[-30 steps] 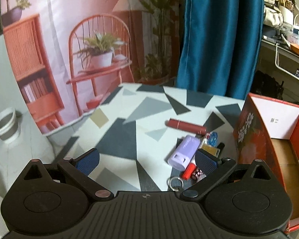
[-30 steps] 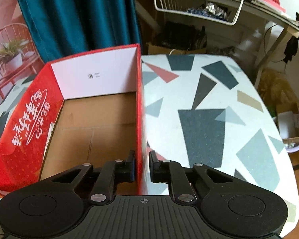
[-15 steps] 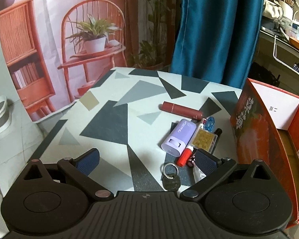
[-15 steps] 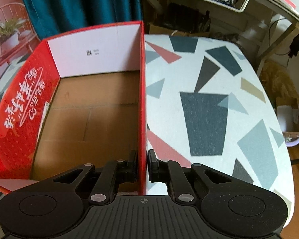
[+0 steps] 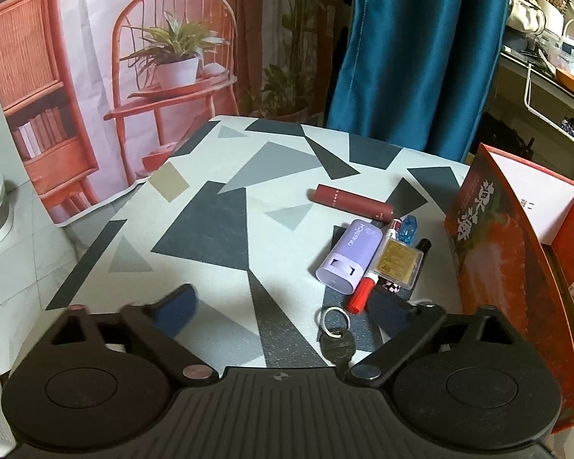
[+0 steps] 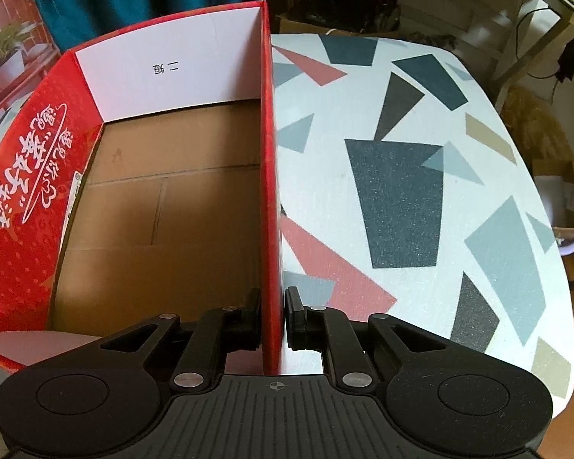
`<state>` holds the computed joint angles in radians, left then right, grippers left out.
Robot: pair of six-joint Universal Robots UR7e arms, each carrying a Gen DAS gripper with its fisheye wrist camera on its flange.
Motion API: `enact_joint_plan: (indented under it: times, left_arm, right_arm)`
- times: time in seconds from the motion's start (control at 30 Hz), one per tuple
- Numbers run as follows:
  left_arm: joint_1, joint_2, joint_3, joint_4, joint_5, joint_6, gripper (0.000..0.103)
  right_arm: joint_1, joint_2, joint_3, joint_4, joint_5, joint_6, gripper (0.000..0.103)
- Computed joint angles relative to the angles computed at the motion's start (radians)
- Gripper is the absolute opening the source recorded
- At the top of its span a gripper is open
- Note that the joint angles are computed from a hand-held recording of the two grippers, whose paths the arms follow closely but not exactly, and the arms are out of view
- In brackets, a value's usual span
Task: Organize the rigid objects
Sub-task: 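Move the left tool down toward the items beside the red box, then close the left tool on the white charger block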
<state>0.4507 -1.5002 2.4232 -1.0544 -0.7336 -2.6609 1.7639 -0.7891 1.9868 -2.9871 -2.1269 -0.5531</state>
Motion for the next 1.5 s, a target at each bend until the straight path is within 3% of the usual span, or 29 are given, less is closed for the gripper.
enact_joint_plan:
  times: [0.3, 0.6, 0.8, 1.1, 1.13, 1.27, 1.5]
  left_arm:
    - [0.005, -0.014, 0.044, -0.131, 0.026, 0.066, 0.087]
    - [0.028, 0.029, 0.118, -0.405, 0.064, 0.382, 0.087]
    - [0.057, 0.070, 0.151, -0.570, 0.082, 0.525, 0.084]
    - [0.045, 0.070, 0.165, -0.629, 0.110, 0.607, 0.080]
    - [0.056, 0.080, 0.161, -0.635, 0.110, 0.620, 0.078]
    - [0.077, 0.067, 0.183, -0.694, 0.134, 0.664, 0.049]
    - [0.123, 0.056, 0.157, -0.620, 0.174, 0.639, 0.048]
  right_arm:
    - [0.003, 0.001, -0.005, 0.010, -0.001, -0.056, 0.011]
    - [-0.003, 0.000, 0.012, -0.029, 0.016, -0.069, 0.011]
    - [0.000, 0.002, 0.009, -0.023, 0.014, -0.069, 0.011]
    - [0.001, 0.004, 0.007, -0.019, 0.011, -0.067, 0.011]
    - [0.002, 0.005, 0.007, -0.020, 0.011, -0.067, 0.011]
    - [0.003, 0.005, 0.008, -0.019, 0.010, -0.068, 0.011]
    - [0.003, 0.006, 0.007, -0.019, 0.010, -0.068, 0.011]
